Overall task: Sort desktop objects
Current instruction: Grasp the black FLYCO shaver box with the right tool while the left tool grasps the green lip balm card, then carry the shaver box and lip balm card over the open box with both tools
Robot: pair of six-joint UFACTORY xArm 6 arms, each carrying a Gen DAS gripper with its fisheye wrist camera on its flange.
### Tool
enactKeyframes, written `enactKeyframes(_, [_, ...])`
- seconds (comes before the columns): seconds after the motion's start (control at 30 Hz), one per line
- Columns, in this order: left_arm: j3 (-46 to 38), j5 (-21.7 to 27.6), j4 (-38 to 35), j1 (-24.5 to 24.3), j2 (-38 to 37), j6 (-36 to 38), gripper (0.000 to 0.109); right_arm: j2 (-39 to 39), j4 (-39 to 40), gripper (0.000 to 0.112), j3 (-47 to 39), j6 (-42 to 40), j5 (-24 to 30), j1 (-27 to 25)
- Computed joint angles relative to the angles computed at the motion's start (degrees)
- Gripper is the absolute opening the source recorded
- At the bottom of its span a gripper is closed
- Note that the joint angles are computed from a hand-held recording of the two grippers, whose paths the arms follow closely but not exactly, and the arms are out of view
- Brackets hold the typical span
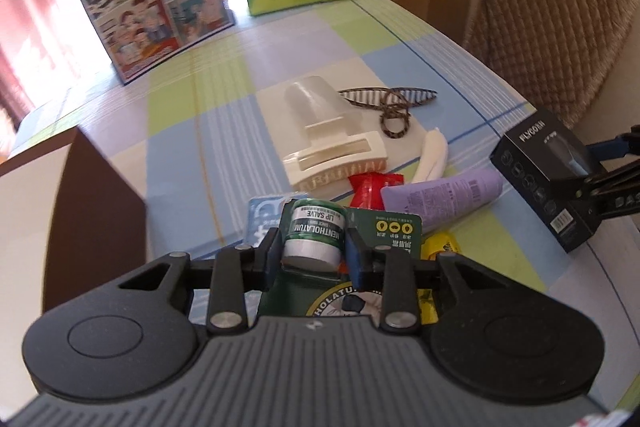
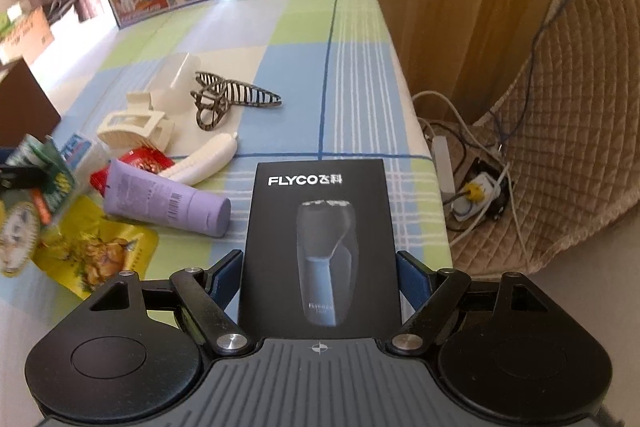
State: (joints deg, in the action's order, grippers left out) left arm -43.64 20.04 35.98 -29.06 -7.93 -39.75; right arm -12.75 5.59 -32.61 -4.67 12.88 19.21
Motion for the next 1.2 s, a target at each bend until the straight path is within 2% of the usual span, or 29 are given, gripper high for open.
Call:
enactKeyframes(0.17, [1.77, 2.83, 2.96, -1.55, -3.74, -7.78, 0.029, 3.05, -13.67, 0.078, -1.01, 7.44, -0.93, -0.32])
enactKeyframes(0.23, [2.48, 4.13, 4.34, -2.51, -5.30, -10.94, 0.029, 2.88, -13.99, 0.078, -0.01, 5.81, -2.43, -0.41])
enactKeyframes(0.4, [4.52, 8.29, 7.66, -5.71, -9.57, -19.12, 0.029, -0.77, -6.31, 0.077, 3.36, -5.04, -2.46, -0.05])
enactKeyframes(0.57, [6.96, 13.10, 10.39, -9.53, -14.72, -27.58, 0.029, -7.67, 13.28, 0.076, 6.07, -21.89, 2.06, 0.16])
enactKeyframes(0.77, [9.89, 17.73, 10.97, -13.04, -21.01, -33.41, 0.029, -15.90, 23.22, 0.076, 7.60, -29.27, 8.27, 0.42])
enactKeyframes(0.97, [13.87, 20.00, 10.93, -13.90, -28.87, -34.60, 0.029, -21.82, 22.30, 0.076, 8.53, -24.64, 10.50, 5.23])
enactKeyframes(1.1, [16.92, 20.39, 8.88, -12.39, -35.37, -30.46, 0.029, -23.35, 18.76, 0.076, 8.69, -17.17, 9.25, 11.27])
enactKeyframes(1.2, [19.85, 19.65, 5.21, -9.28, -41.77, -23.71, 0.029, -22.97, 14.24, 0.076, 7.92, -9.16, 8.35, 15.82])
